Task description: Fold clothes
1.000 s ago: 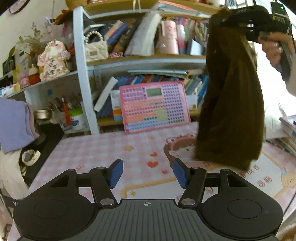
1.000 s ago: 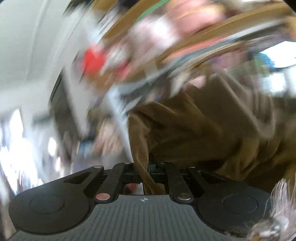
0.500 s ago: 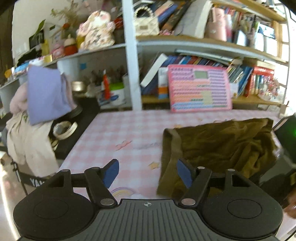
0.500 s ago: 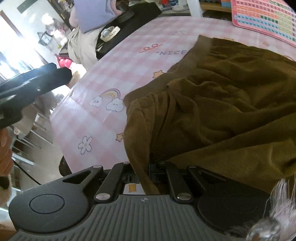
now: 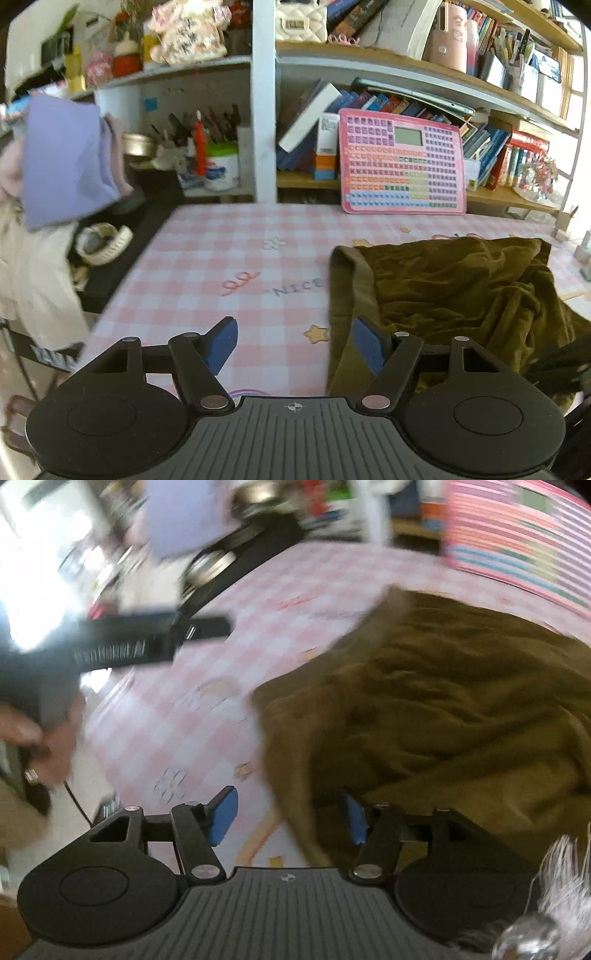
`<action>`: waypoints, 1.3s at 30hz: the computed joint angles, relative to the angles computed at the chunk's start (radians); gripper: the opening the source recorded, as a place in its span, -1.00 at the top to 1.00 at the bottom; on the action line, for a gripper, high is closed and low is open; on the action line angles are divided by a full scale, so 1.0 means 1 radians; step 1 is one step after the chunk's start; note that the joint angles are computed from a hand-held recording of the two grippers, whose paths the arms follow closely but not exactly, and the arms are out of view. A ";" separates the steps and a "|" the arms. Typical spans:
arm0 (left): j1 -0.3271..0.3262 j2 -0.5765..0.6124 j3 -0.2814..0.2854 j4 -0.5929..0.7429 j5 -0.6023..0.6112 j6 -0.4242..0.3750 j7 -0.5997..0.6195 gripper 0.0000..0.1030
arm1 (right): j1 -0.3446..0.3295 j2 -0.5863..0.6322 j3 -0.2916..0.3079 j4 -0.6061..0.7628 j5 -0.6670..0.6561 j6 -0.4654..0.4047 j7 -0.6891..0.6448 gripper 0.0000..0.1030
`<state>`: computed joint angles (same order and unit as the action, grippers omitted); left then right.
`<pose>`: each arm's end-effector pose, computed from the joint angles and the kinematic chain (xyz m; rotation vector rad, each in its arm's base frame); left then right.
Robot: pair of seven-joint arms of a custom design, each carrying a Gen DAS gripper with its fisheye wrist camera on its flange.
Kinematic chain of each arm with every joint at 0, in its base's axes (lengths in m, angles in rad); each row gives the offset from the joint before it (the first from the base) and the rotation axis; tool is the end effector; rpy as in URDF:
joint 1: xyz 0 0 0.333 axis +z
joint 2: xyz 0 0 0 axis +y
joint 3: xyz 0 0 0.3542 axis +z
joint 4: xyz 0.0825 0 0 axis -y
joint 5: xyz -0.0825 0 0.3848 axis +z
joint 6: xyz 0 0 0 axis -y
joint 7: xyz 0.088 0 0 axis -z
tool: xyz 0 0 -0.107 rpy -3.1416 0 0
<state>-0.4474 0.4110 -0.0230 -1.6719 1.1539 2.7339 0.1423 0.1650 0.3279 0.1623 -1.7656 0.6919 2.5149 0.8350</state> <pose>0.6241 -0.3539 0.4568 -1.6814 1.6476 -0.8573 0.6584 0.2046 0.4601 -2.1465 1.1911 -0.0282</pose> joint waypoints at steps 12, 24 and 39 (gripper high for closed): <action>0.064 0.398 -0.124 0.531 -0.469 -0.087 0.639 -0.03 | 0.117 -0.124 -0.229 -0.242 -0.508 0.300 0.801 -0.17; 0.063 0.596 -0.132 0.831 -0.768 -0.115 0.836 0.86 | 0.040 -0.181 -0.226 -0.333 -0.764 0.326 1.179 -0.17; 0.005 0.529 -0.018 0.729 -0.873 -0.059 0.883 0.72 | -0.008 -0.151 -0.189 -0.291 -0.771 0.299 1.176 -0.15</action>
<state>-0.4424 0.9395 -0.0409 -0.9424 0.2810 2.6752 1.0252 0.1571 0.1771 -0.0270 -2.0566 -0.0788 2.8137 2.0111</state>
